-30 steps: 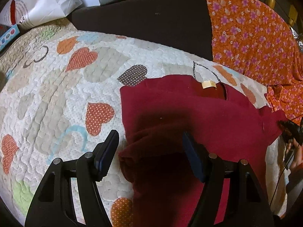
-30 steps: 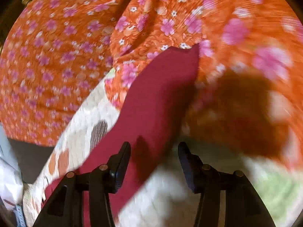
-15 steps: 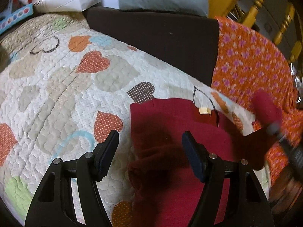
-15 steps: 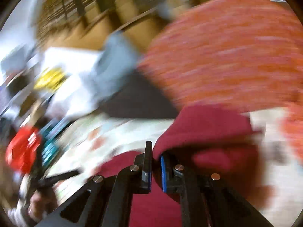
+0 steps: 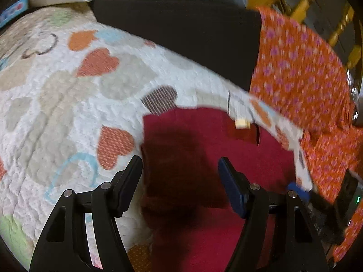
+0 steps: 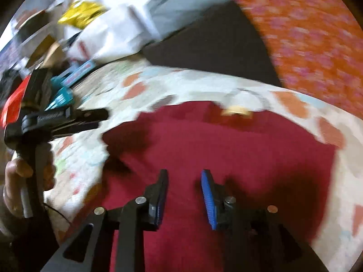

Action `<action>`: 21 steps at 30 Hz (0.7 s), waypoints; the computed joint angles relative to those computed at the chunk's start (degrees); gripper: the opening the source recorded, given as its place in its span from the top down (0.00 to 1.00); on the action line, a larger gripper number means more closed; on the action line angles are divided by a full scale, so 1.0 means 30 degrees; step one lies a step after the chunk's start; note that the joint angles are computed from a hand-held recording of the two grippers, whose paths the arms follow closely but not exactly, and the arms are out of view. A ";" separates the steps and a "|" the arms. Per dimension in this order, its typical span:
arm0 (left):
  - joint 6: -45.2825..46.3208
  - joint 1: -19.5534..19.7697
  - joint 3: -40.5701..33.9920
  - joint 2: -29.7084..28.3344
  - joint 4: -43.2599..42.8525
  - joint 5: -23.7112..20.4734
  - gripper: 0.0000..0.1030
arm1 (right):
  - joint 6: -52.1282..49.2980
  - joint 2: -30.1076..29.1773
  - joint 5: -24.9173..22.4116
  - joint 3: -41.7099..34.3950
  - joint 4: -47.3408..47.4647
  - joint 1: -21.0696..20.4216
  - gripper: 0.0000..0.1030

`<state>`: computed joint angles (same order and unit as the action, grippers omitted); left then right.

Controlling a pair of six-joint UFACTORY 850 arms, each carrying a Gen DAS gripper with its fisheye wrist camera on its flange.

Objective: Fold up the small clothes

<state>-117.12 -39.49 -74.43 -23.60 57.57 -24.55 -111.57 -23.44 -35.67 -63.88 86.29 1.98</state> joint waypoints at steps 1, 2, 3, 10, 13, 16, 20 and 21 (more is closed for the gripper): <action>0.1215 0.0062 -0.0467 -0.0462 -0.0997 -0.0065 0.33 | 0.0163 -0.0059 0.0706 -0.0126 0.0320 -0.0315 0.72; 0.1799 0.0075 -0.0824 -0.0819 -0.1406 -0.0290 0.33 | 0.0547 -0.0241 0.1315 -0.0376 0.0443 -0.0605 0.72; 0.2408 0.0120 -0.1195 -0.1186 -0.1818 -0.0513 0.33 | 0.0933 -0.0468 0.1841 -0.0628 0.0509 -0.0824 0.72; 0.6156 0.0238 -0.3335 -0.3413 -0.3914 -0.2430 0.30 | 0.4079 -0.2931 0.5398 -0.3336 -0.2268 -0.1413 0.89; 0.5981 0.0370 -0.2857 -0.3007 -0.4312 -0.1986 0.30 | 0.5019 -0.2602 0.5584 -0.3152 -0.2845 -0.1731 0.90; 0.5088 0.0307 -0.2121 -0.2389 -0.4068 -0.1617 0.30 | 0.5229 -0.1686 0.5299 -0.2348 -0.2463 -0.2260 0.87; 0.4713 0.0007 -0.1986 -0.2332 -0.3959 -0.1747 0.30 | 0.3931 -0.0769 0.2269 -0.1250 -0.1097 -0.2975 0.85; 0.4823 -0.0067 -0.2038 -0.2413 -0.4065 -0.1834 0.30 | 0.3759 -0.0824 0.1989 -0.1210 -0.1458 -0.2816 0.85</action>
